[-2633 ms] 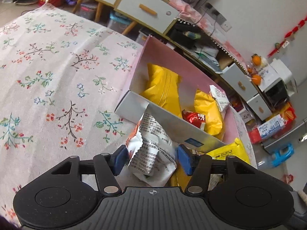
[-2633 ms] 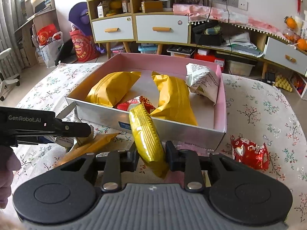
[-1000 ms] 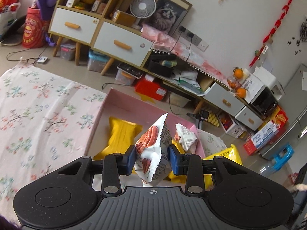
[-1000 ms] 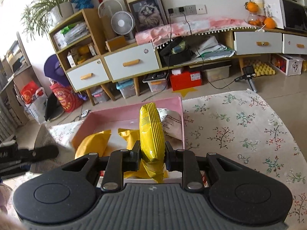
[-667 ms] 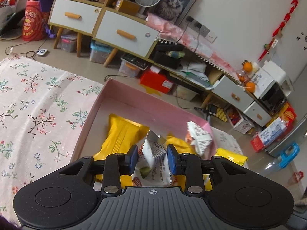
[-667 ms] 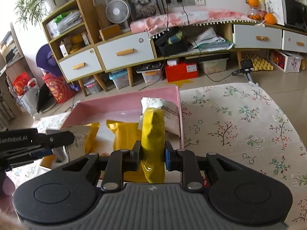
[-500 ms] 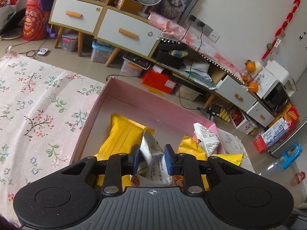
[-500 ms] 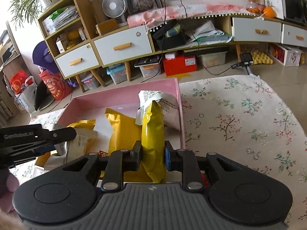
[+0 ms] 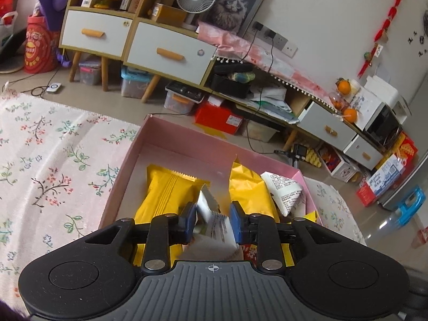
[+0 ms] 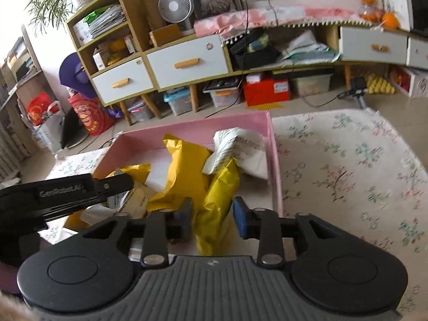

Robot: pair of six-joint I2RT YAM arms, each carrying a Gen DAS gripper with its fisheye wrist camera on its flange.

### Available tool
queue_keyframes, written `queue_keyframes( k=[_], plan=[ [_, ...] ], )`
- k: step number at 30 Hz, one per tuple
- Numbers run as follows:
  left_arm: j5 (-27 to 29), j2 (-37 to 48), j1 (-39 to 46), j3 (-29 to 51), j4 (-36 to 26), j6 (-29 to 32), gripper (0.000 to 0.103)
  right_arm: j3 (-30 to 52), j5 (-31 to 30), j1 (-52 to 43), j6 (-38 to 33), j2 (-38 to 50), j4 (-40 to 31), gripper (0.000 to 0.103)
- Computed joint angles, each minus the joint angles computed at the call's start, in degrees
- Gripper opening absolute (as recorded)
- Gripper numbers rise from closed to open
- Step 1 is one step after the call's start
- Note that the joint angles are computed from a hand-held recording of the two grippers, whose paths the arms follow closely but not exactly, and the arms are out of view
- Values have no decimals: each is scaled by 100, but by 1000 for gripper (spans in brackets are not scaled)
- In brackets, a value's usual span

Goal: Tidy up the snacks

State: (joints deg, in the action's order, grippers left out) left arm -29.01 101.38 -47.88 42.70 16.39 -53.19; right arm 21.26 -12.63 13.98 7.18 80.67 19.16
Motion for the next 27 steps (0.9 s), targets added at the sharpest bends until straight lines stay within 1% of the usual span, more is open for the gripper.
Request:
queue_keyframes(
  k=[2,5,6,7,8,10,12,14,15,16,20,21,24,27],
  plan=[
    [-26,-128,-45,-27,-134,-10,31,-64,70,-20,4,-73,92,48],
    [-168,-316,-197,-14,-484,-54,39,-136,62,-104,-35,-251,114,55],
    [-248,-382,-267,-4,-627,-80,44,-159,73,-120,-48,-309,113,59],
    [-345,-454,-356,-4,-765,-114,48,-181,90,-131,-72,-383,86,62],
    [-430,-547,-450,-19,-911,-159,51,-214,81,-156,-115,-488,36,66],
    [-539,-741,-643,-31,-1268,-263,62,-285,73,-201,-215,-723,-96,72],
    [-683,-906,-840,-18,-1648,-371,69,-340,109,-198,-330,-906,-173,80],
    [-775,-1082,-1043,-53,-1975,-479,74,-381,180,-171,-414,-1045,-232,86],
    [-784,-1156,-1119,-74,-2105,-535,79,-410,207,-162,-443,-1137,-301,88],
    [-801,-1242,-1213,-104,-2252,-612,83,-412,207,-166,-480,-1185,-375,89],
    [-927,-1471,-1555,-174,-2753,-915,90,-522,353,-72,-730,-1609,-735,95],
    [-960,-1499,-1629,-179,-2835,-989,91,-562,412,-27,-780,-1726,-803,97],
    [-1045,-1615,-1854,-271,-3003,-1224,96,-642,535,88,-933,-2046,-1076,99],
    [-1113,-1688,-2065,-392,-3091,-1327,98,-799,636,195,-1133,-2395,-1269,101]
  ],
)
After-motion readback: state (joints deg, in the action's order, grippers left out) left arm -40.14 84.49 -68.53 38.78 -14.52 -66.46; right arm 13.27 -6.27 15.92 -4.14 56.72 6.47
